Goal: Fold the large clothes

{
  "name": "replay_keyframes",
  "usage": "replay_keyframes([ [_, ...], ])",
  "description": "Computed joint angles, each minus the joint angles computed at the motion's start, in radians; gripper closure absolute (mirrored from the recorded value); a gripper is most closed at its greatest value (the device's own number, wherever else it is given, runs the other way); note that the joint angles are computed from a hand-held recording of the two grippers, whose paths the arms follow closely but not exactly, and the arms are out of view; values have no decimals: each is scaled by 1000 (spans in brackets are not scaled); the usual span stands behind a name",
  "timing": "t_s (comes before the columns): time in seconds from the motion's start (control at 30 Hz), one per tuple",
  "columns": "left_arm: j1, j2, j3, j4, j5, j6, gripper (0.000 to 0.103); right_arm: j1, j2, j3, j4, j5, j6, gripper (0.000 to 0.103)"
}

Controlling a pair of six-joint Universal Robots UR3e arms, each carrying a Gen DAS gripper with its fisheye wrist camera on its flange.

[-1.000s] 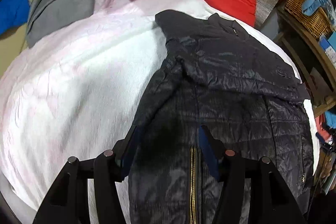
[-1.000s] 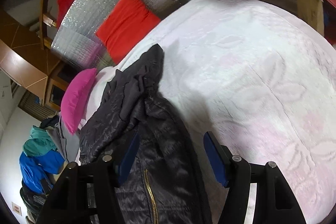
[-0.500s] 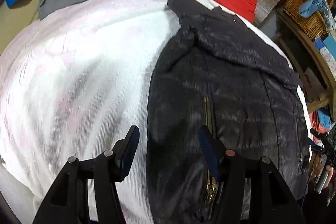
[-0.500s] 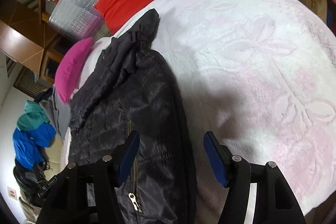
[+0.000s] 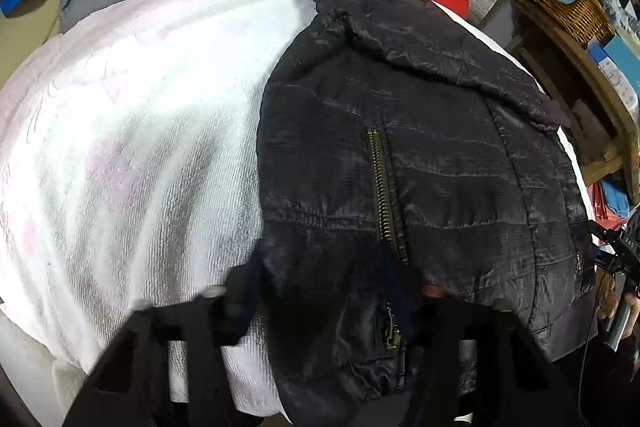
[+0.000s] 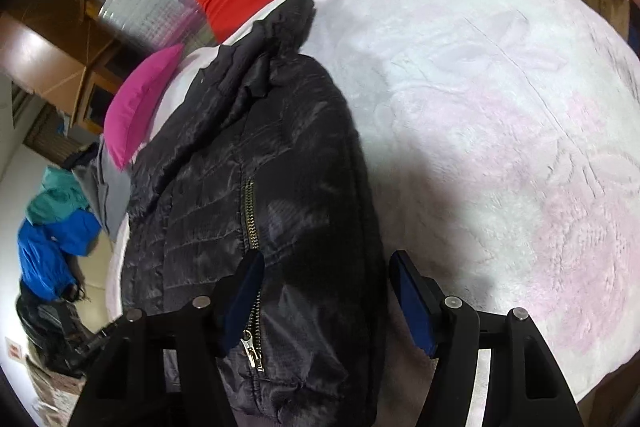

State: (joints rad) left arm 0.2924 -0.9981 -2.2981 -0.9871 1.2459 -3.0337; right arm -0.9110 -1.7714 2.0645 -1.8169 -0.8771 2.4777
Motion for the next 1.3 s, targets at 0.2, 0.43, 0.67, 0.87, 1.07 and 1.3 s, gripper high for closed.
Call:
replay_keyframes([
  [0.2,-124,-79,6,130,108,-61,75,35,14,14,-63,-20,32,37],
  [0.43,-226,-146,23,221,233,-106,76,40,-31,38,-74,0,4,54],
  [0.67,-305,-187,21,302,343,-102,84,226,-6,51,-257,-106,112,71],
  [0.87,-299,-171,2,322,350,-82,88,248,-17,60,-276,-106,128,79],
  [1.07,-322,-175,9,336,369,-86,90,224,-39,83,-263,-98,125,87],
  [1.3,-258,-133,17,304,342,-55,93,151,-140,85,-28,-2,18,89],
])
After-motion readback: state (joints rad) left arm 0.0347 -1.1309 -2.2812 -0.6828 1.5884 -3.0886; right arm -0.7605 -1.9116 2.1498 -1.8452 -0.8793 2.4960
